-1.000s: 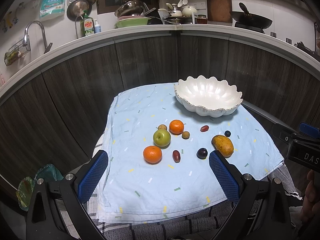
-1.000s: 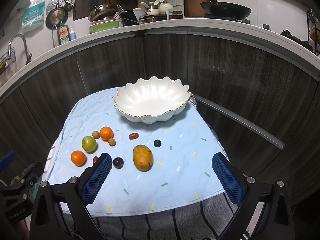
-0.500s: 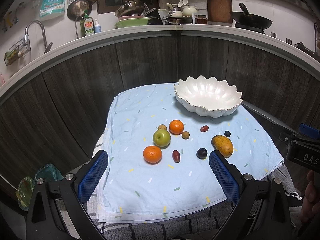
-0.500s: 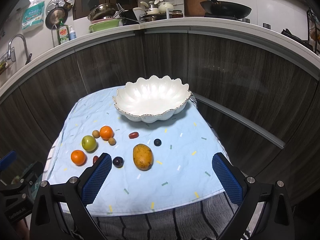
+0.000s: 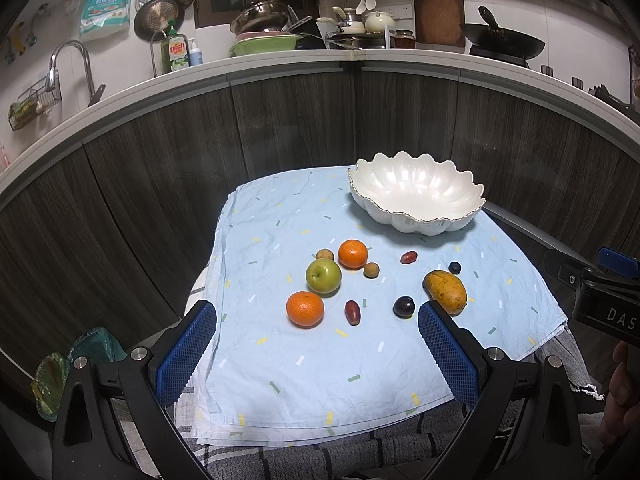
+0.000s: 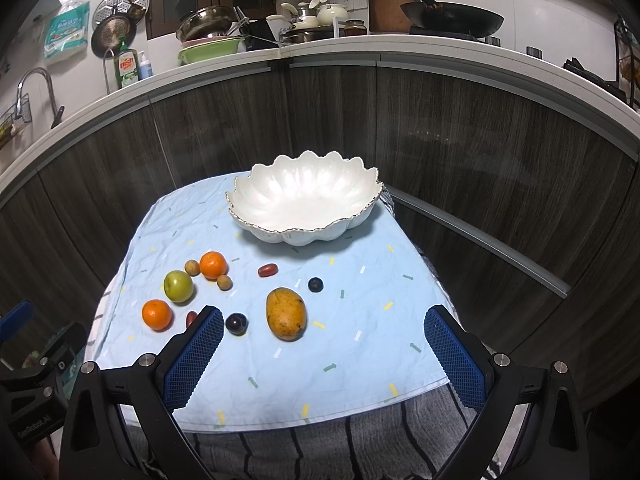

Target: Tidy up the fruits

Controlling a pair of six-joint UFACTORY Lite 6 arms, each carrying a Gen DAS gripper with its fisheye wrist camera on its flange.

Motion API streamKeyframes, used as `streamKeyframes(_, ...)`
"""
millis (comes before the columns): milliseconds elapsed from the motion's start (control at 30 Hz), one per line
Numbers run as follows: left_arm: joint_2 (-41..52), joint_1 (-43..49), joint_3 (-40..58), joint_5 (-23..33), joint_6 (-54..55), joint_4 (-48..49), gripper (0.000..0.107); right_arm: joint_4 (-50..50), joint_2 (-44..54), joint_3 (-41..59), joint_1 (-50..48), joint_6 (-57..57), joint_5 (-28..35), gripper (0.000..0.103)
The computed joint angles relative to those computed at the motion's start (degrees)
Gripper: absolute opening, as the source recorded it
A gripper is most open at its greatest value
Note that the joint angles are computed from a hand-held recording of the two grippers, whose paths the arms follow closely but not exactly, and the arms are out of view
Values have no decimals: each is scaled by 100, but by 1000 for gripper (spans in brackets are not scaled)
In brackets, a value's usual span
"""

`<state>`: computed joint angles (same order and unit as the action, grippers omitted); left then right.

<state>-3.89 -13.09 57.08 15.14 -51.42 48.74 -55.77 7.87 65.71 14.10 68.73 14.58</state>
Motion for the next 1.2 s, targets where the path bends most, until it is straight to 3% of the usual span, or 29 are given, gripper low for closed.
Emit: streamKeyframes(1200,40,20,101,56,-13,126,103,-173,249,137,7,101,-93,102)
